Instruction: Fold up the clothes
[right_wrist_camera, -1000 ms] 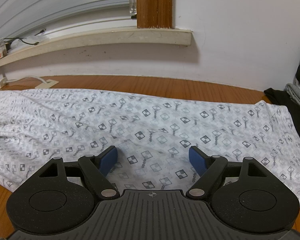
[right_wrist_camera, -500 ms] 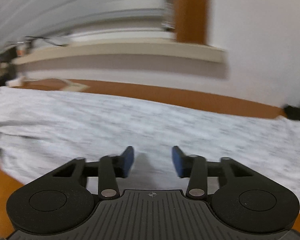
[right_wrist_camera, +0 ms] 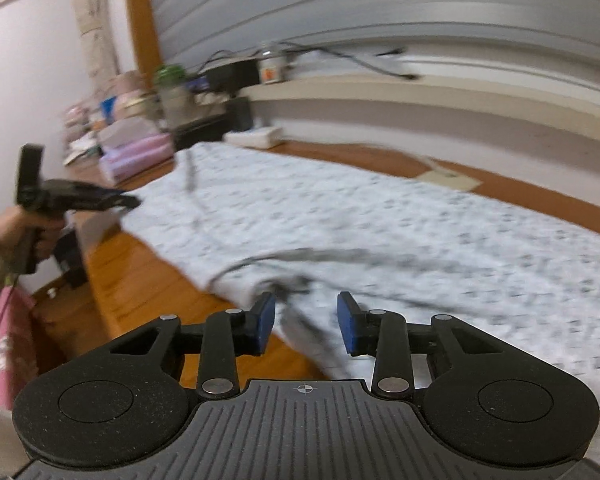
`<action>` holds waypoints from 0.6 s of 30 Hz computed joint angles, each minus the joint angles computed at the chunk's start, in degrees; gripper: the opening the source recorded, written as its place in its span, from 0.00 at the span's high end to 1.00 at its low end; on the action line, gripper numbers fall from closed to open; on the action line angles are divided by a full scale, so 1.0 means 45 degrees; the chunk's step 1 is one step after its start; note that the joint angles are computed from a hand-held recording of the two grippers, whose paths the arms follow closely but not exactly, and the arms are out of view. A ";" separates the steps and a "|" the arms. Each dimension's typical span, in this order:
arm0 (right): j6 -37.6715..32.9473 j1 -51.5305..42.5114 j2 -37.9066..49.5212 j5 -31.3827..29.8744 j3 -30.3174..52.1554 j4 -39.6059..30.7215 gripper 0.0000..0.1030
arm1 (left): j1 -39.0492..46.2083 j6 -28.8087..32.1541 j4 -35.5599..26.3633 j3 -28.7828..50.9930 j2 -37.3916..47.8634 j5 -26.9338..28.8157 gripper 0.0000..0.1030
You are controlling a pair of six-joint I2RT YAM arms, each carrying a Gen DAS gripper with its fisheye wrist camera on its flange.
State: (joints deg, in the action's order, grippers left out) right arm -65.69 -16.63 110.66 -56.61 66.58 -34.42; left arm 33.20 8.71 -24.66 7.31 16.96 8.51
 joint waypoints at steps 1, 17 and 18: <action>-0.0136 0.0077 -0.0095 0.0009 -0.0142 -0.0048 0.66 | -0.0162 -0.0081 -0.0003 0.0013 -0.0002 -0.0197 0.58; 0.1726 0.1015 0.0360 -0.1508 0.0865 -0.0084 0.94 | -1.5057 -0.5362 0.2367 0.1209 0.3883 -0.9740 0.56; 0.2186 0.1070 0.0436 -0.1561 0.1009 0.0069 0.94 | -1.5309 -0.5277 0.3199 0.1245 0.4712 -0.9599 0.56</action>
